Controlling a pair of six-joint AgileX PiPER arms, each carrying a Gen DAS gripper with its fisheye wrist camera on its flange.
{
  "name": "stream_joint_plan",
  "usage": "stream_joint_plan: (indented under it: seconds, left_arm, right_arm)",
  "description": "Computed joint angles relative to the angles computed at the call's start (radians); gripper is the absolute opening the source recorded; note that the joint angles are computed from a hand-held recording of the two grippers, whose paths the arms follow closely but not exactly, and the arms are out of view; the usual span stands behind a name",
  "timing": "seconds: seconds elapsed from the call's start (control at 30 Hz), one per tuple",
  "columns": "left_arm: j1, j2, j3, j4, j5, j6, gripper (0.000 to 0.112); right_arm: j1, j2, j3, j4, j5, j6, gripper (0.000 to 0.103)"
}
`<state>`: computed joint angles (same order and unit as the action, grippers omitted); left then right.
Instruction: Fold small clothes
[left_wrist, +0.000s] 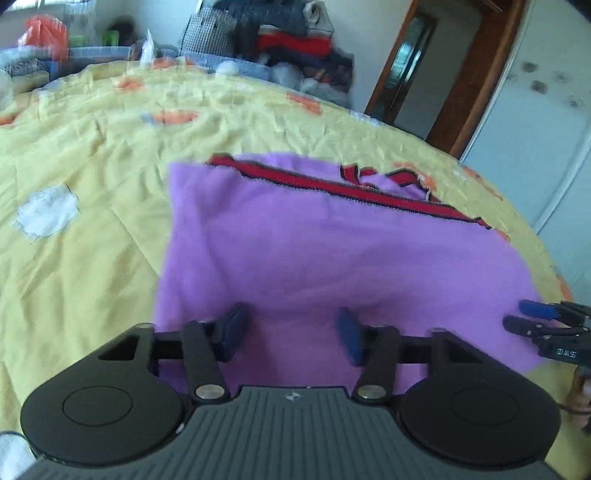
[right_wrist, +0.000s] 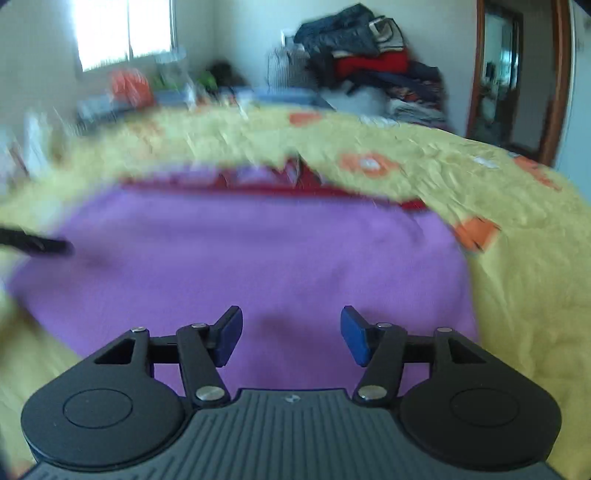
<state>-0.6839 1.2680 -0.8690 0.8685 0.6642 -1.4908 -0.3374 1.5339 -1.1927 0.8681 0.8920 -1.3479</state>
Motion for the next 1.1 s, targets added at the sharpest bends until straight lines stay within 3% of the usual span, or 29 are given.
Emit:
stream_joint_plan:
  seconds: [0.03,0.1,0.13,0.17,0.23,0.3,0.37,0.4,0.43,0.57,0.7,0.8,0.9,1.03,1.1]
  left_arm:
    - [-0.005,-0.021,0.021,0.011,0.012,-0.002,0.045]
    - [-0.014,-0.050,0.016,-0.034,0.073,0.050,0.044]
    - [-0.029,-0.060,0.002,-0.058,0.117,0.061,0.045]
    - [-0.053,-0.078,-0.004,-0.067,0.145,0.041,0.054]
    - [-0.103,-0.102,-0.001,-0.035,0.144,-0.013,0.067]
    - [-0.146,-0.091,-0.002,-0.027,0.113,-0.046,0.067]
    - [-0.176,-0.036,-0.019,-0.044,0.137,-0.042,0.065]
    - [-0.211,-0.025,-0.005,0.004,0.164,-0.074,0.065]
    - [-0.240,-0.027,0.010,0.033,0.193,-0.090,0.066]
    - [-0.275,-0.081,0.010,-0.008,0.310,-0.076,0.064]
    - [-0.239,-0.083,-0.039,0.061,0.256,-0.100,0.080]
    - [-0.070,0.000,-0.126,0.033,0.083,-0.009,0.082]
    - [0.080,0.144,-0.255,-0.018,0.015,0.091,0.083]
    - [0.221,0.323,-0.403,-0.116,0.031,0.173,0.072]
    - [0.243,0.354,-0.402,-0.078,0.035,0.175,0.071]
  right_arm:
    - [-0.035,0.015,-0.003,0.033,0.020,-0.032,0.065]
    - [-0.116,0.084,-0.084,0.048,0.124,0.010,0.056]
    - [-0.136,0.077,-0.089,0.033,0.134,0.004,0.056]
    - [-0.153,0.054,-0.077,0.026,0.133,0.001,0.057]
    - [-0.190,0.012,-0.051,0.044,0.179,0.004,0.059]
    - [-0.213,-0.039,0.007,0.081,0.236,-0.038,0.059]
    - [-0.178,-0.087,0.062,0.038,0.206,-0.055,0.059]
    - [-0.153,-0.100,0.103,0.030,0.141,-0.092,0.066]
    - [-0.167,-0.104,0.127,0.047,0.116,-0.124,0.082]
    - [-0.263,-0.019,0.008,0.011,0.238,-0.078,0.084]
    - [-0.238,0.010,-0.061,0.090,0.281,-0.057,0.085]
    - [-0.083,0.060,-0.134,0.085,0.122,0.034,0.085]
    - [0.037,0.188,-0.304,0.037,0.053,0.217,0.085]
    - [0.144,0.351,-0.522,-0.133,0.029,0.487,0.085]
    - [0.169,0.384,-0.543,-0.165,-0.001,0.500,0.086]
